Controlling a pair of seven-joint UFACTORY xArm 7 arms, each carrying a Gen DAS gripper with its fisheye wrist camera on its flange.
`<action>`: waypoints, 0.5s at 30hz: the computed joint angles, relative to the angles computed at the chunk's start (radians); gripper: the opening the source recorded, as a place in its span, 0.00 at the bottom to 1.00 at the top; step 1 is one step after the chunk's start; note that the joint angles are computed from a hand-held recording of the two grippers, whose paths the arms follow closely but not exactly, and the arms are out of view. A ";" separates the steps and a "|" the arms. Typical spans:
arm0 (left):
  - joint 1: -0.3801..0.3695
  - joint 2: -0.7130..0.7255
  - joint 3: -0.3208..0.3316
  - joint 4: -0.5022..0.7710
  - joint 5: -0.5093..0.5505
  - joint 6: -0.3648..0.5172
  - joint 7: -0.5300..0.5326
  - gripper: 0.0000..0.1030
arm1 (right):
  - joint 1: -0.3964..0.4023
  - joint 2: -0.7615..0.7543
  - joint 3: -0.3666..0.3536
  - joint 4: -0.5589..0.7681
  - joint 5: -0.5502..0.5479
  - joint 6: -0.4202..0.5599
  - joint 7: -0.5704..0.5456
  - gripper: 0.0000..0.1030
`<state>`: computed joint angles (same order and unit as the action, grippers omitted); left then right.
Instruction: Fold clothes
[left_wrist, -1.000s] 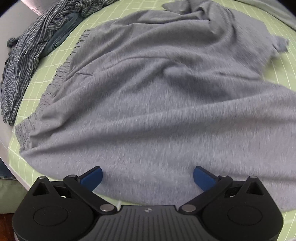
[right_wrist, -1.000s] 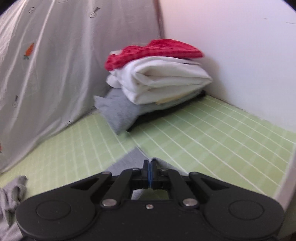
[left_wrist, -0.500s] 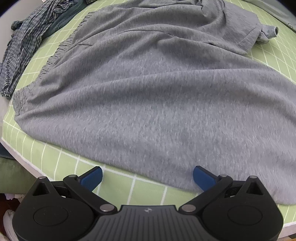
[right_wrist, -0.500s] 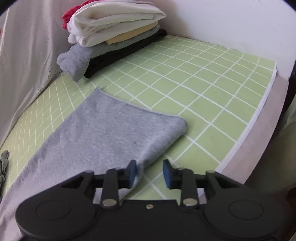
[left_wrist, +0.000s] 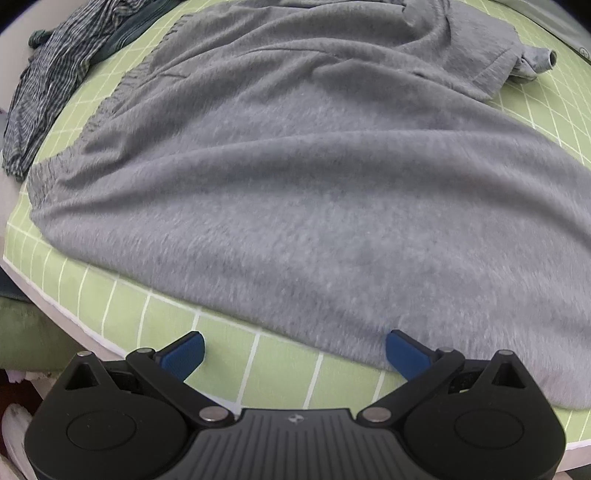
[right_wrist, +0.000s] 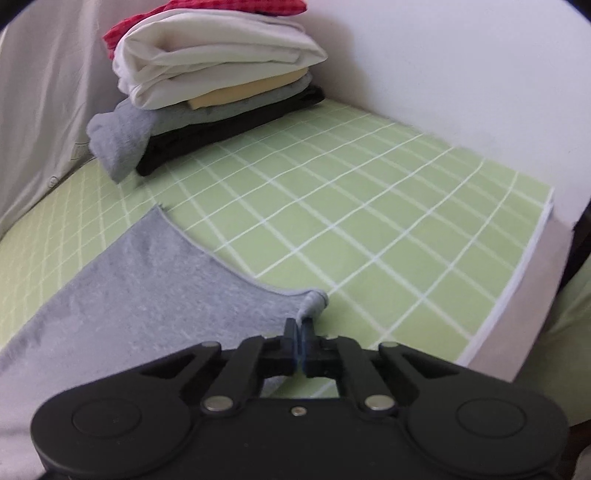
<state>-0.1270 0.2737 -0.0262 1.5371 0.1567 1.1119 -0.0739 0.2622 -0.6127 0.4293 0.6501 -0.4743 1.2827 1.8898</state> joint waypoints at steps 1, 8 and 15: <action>0.003 -0.006 0.000 -0.008 -0.005 0.001 0.004 1.00 | 0.002 -0.003 0.004 0.006 0.007 0.036 -0.008 0.01; 0.035 -0.036 0.000 -0.049 -0.082 0.014 0.021 1.00 | 0.027 -0.081 -0.004 -0.031 0.079 0.145 -0.023 0.02; 0.056 -0.073 0.003 -0.095 -0.102 -0.022 0.057 1.00 | 0.013 0.086 0.017 0.104 0.046 0.226 -0.080 0.42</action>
<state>-0.0714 0.2003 -0.0230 1.4423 0.0549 1.0903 -0.0171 0.2747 -0.5263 0.4461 0.7542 -0.4282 1.5092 1.8096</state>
